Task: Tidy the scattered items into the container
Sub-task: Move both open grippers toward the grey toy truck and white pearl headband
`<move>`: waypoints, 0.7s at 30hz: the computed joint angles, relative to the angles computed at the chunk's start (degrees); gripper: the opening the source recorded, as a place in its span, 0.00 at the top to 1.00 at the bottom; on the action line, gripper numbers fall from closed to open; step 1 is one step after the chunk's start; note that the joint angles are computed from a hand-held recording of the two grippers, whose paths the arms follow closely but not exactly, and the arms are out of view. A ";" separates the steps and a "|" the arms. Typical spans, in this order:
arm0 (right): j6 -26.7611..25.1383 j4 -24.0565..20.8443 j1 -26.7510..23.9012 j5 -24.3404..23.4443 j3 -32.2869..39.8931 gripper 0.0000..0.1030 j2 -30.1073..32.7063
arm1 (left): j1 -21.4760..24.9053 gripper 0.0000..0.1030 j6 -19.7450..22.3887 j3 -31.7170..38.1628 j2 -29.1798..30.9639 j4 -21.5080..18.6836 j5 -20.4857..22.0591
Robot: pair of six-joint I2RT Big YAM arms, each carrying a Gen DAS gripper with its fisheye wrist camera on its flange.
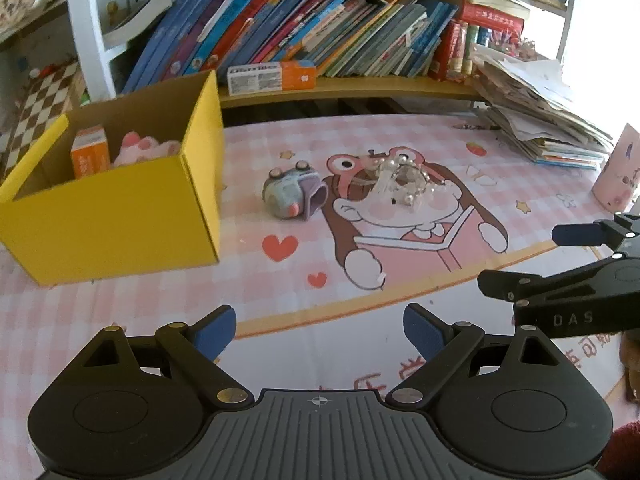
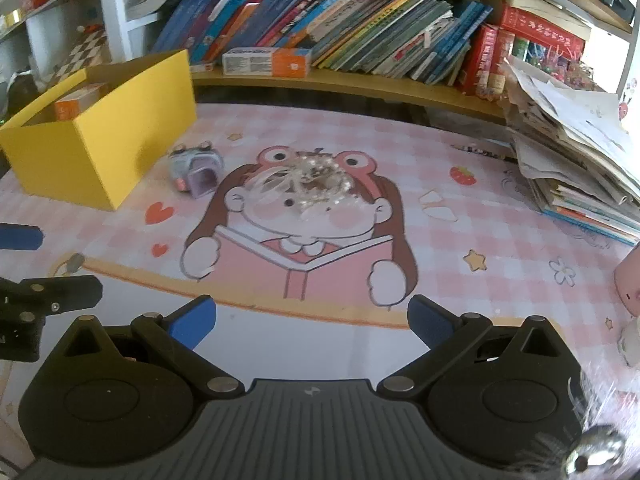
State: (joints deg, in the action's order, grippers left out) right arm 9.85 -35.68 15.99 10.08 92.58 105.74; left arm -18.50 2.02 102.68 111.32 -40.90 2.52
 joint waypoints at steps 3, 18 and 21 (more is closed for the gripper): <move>-0.05 -0.03 -0.77 -0.33 0.80 0.00 0.77 | -0.27 0.10 0.21 1.70 1.18 -0.60 -0.95; -5.22 1.18 -3.82 -5.07 9.29 0.03 8.27 | -1.12 0.10 2.12 17.78 12.15 -3.51 -3.40; -6.01 1.45 -4.39 -6.10 12.37 0.03 10.67 | -1.42 0.10 2.56 21.49 14.75 -3.62 -4.74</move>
State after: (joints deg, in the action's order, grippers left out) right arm 3.84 -34.23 11.60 3.98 104.95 116.41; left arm -19.92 4.58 124.17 126.06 -44.52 -2.21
